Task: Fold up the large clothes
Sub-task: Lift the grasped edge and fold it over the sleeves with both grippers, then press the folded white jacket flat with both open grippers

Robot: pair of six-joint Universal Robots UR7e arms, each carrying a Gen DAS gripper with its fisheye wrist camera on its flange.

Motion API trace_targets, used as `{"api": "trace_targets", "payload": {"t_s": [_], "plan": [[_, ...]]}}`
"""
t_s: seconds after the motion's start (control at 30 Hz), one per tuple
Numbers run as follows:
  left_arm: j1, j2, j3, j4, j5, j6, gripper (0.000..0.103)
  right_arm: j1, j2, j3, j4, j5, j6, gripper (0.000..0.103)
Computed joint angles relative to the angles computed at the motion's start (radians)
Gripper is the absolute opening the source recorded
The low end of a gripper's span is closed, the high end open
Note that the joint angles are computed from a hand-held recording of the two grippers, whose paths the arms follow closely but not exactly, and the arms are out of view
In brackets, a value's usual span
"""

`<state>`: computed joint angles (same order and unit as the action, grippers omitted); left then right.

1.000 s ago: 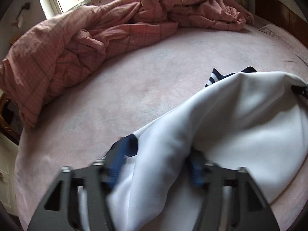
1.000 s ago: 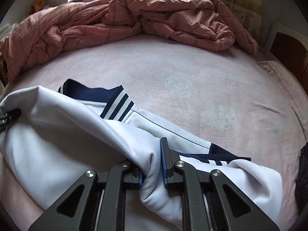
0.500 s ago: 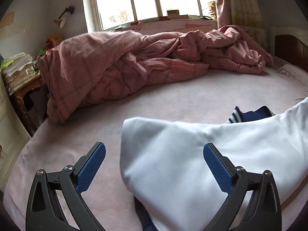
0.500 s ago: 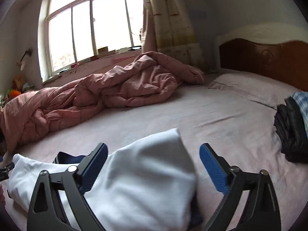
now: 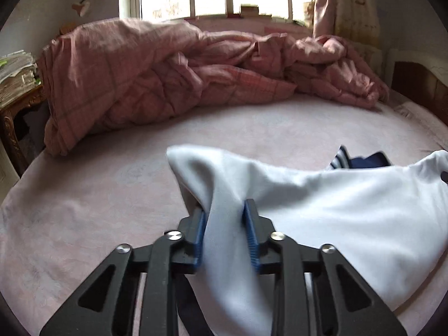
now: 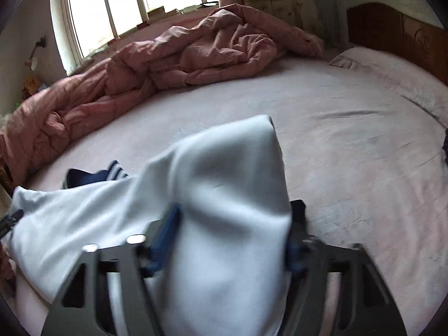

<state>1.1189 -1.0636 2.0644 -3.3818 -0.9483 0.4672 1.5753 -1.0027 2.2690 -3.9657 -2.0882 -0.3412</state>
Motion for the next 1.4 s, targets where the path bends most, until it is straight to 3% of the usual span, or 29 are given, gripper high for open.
{"api": "trace_targets", "payload": {"t_s": [0.07, 0.13, 0.2, 0.33, 0.4, 0.47, 0.53, 0.6, 0.67, 0.73, 0.8, 0.93, 1.03, 1.07, 1.13, 1.17, 1.23, 1.33, 1.4], "plan": [[0.002, -0.019, 0.009, -0.047, -0.057, -0.005, 0.021, 0.024, 0.037, 0.015, -0.17, 0.027, -0.098, 0.027], [0.007, -0.04, 0.019, -0.097, -0.129, -0.025, 0.021, 0.066, 0.079, 0.008, -0.326, 0.021, -0.157, 0.026], [-0.003, -0.028, -0.001, -0.11, -0.091, -0.058, 0.021, 0.106, 0.113, -0.037, -0.4, -0.023, -0.188, 0.026], [0.007, 0.062, -0.089, -0.025, 0.029, -0.078, 0.023, 0.095, 0.131, -0.129, -0.204, -0.168, -0.139, 0.028], [0.009, 0.102, -0.109, -0.014, 0.093, -0.059, 0.031, 0.072, 0.132, -0.157, -0.053, -0.243, -0.069, 0.034], [0.011, 0.1, -0.11, -0.008, 0.1, -0.071, 0.046, 0.053, 0.112, -0.144, -0.014, -0.233, -0.016, 0.043], [0.013, 0.084, -0.093, -0.04, 0.078, -0.077, 0.062, 0.051, 0.094, -0.113, -0.076, -0.2, 0.004, 0.052], [0.005, 0.077, -0.07, -0.091, 0.087, -0.05, 0.074, 0.06, 0.102, -0.106, -0.157, -0.227, -0.01, 0.067], [-0.01, 0.076, -0.042, -0.171, 0.093, -0.002, 0.091, 0.066, 0.099, -0.085, -0.221, -0.221, -0.025, 0.071], [-0.031, 0.08, -0.013, -0.261, 0.101, 0.062, 0.096, 0.076, 0.091, -0.071, -0.246, -0.212, -0.025, 0.081], [-0.05, 0.06, 0.026, -0.305, 0.056, 0.089, 0.097, 0.093, 0.097, -0.062, -0.294, -0.203, -0.039, 0.085], [-0.089, -0.025, 0.108, -0.272, -0.09, -0.009, 0.103, 0.152, 0.134, -0.08, -0.322, -0.257, -0.122, 0.085], [-0.12, -0.035, 0.149, -0.317, -0.139, -0.054, 0.103, 0.192, 0.165, -0.09, -0.359, -0.221, -0.177, 0.088], [-0.133, -0.015, 0.156, -0.364, -0.12, -0.058, 0.103, 0.203, 0.175, -0.098, -0.363, -0.216, -0.187, 0.089], [-0.168, 0.079, 0.154, -0.553, 0.013, -0.042, 0.103, 0.228, 0.197, -0.109, -0.369, -0.197, -0.212, 0.089], [-0.176, 0.115, 0.155, -0.614, 0.041, -0.011, 0.103, 0.24, 0.209, -0.115, -0.37, -0.186, -0.23, 0.09], [-0.169, 0.152, 0.149, -0.642, 0.031, 0.056, 0.103, 0.259, 0.248, -0.134, -0.409, -0.169, -0.275, 0.091], [-0.149, 0.13, 0.146, -0.533, -0.02, 0.022, 0.103, 0.282, 0.344, -0.195, -0.572, -0.179, -0.402, 0.091], [-0.15, 0.138, 0.143, -0.533, -0.004, 0.022, 0.103, 0.281, 0.349, -0.19, -0.519, -0.175, -0.41, 0.091]]}}
